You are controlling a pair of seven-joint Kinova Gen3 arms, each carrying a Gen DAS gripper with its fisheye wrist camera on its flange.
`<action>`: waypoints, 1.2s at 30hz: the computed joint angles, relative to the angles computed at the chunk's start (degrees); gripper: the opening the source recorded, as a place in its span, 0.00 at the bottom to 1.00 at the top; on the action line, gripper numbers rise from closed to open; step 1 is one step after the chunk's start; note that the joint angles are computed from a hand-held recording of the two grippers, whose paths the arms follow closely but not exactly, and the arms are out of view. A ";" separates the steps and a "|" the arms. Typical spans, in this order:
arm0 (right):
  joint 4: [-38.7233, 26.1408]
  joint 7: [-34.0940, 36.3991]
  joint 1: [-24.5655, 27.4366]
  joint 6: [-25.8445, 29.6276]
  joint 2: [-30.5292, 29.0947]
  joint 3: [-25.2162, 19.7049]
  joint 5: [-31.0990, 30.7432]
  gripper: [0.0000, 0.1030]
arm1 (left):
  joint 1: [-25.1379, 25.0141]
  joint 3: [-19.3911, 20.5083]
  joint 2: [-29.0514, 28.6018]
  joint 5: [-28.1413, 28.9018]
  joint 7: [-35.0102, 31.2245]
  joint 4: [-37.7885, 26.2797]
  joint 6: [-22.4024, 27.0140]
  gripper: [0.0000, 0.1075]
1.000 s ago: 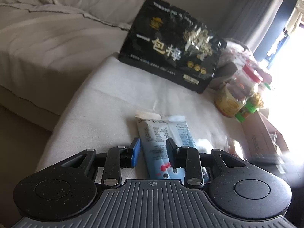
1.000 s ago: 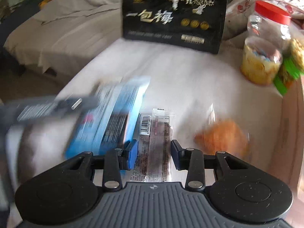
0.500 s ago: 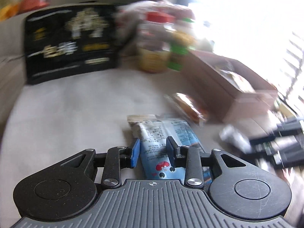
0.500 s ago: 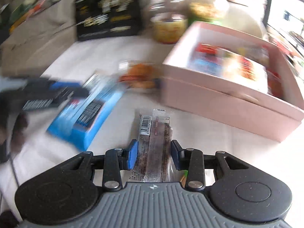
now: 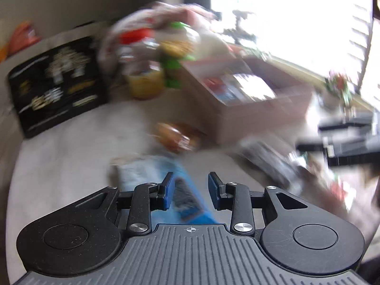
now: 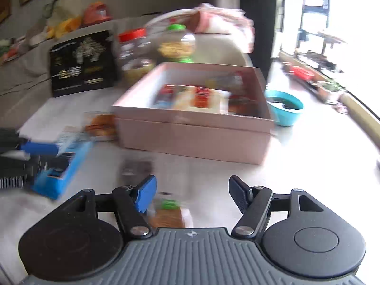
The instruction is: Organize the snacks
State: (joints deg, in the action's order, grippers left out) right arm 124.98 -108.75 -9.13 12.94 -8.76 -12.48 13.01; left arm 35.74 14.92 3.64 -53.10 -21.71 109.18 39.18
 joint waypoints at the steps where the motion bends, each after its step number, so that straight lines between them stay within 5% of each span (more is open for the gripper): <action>1: 0.51 -2.33 2.65 -0.48 -0.04 -1.69 1.63 0.66 | 1.81 -0.10 1.86 -0.76 -1.27 -1.22 2.33 0.37; 6: 2.72 -13.98 14.96 -4.25 1.16 -9.28 9.27 0.67 | 10.07 -3.28 6.76 -7.08 2.17 -2.74 12.73 0.38; 10: 4.33 -18.40 11.70 -8.08 2.77 -4.39 11.39 0.73 | 6.00 -1.48 4.30 -2.76 1.80 -2.14 10.45 0.38; 12: 4.04 -17.41 10.34 -7.69 3.04 -3.48 10.99 0.77 | 4.98 -2.72 3.52 0.49 -0.32 -2.43 7.15 0.49; 14: 4.10 -18.97 13.07 -7.58 2.90 -6.61 12.62 0.77 | 1.92 -2.07 2.50 4.92 -2.85 -2.12 2.61 0.74; 16: 4.22 -19.14 14.22 -7.81 2.93 -7.78 12.74 0.78 | -1.23 -0.54 1.92 7.13 -2.90 -1.73 -0.51 0.83; 22: 4.73 -13.33 9.36 -8.52 2.71 -2.44 6.88 0.79 | 3.21 -2.80 4.76 0.32 5.76 -3.68 6.86 0.75; 26: 4.71 -12.31 11.86 -8.42 2.63 -4.94 5.80 0.80 | 3.56 -4.62 5.72 -0.59 7.49 -4.23 9.38 0.79; 36: 3.76 -16.96 16.56 -6.79 2.69 -10.63 10.88 0.82 | -1.68 -4.60 3.05 4.40 5.60 -1.37 2.41 0.83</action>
